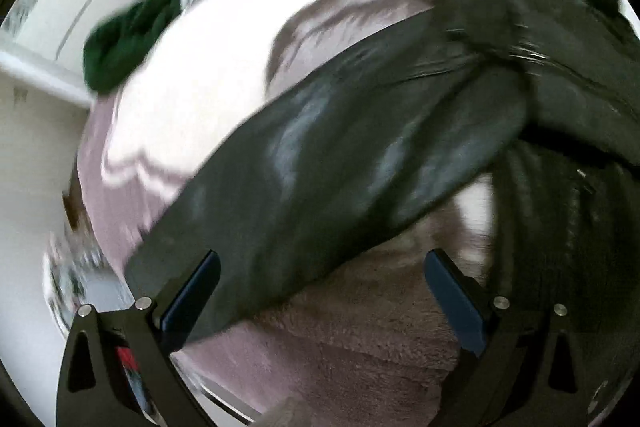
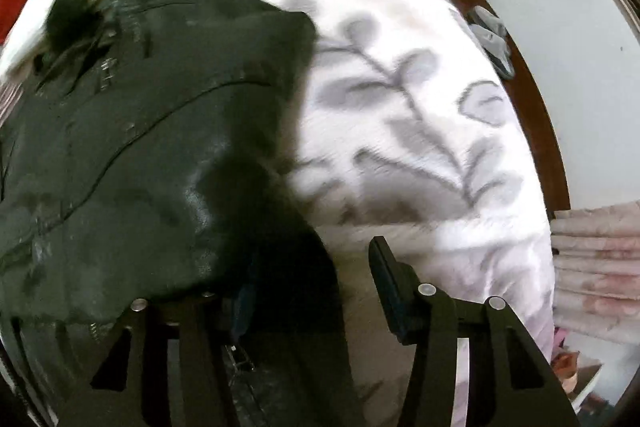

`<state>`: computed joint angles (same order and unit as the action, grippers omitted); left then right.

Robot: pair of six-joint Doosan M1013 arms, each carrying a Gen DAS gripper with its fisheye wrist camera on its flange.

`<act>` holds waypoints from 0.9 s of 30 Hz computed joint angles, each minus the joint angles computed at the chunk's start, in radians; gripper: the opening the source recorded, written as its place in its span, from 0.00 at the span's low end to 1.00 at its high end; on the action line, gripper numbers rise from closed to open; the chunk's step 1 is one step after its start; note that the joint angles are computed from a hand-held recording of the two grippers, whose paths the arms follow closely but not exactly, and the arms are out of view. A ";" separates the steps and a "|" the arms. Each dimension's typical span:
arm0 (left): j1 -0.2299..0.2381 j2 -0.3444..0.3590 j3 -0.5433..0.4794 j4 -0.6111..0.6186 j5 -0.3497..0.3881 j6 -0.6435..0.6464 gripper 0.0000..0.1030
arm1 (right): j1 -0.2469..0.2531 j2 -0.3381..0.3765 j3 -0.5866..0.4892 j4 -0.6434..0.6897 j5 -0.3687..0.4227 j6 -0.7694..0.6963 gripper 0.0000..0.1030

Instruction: Fold large clothes

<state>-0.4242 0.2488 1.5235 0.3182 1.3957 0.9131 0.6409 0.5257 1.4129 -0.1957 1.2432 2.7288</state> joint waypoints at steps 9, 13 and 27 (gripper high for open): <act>0.163 -0.178 0.202 -0.322 -0.177 -0.298 1.00 | 0.023 0.006 -0.092 0.182 0.034 -0.083 0.60; 0.270 -0.253 0.353 -0.574 -0.429 -0.356 1.00 | 0.054 -0.015 -0.046 0.371 -0.162 -0.181 0.69; 0.326 -0.321 0.446 -0.492 -0.669 -0.747 0.61 | 0.134 0.133 -0.256 0.418 -0.097 -0.248 0.74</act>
<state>-0.0980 -0.0725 1.9693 -0.1738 0.7266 0.1660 0.7751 0.6591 1.1567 0.2219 1.1459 2.4806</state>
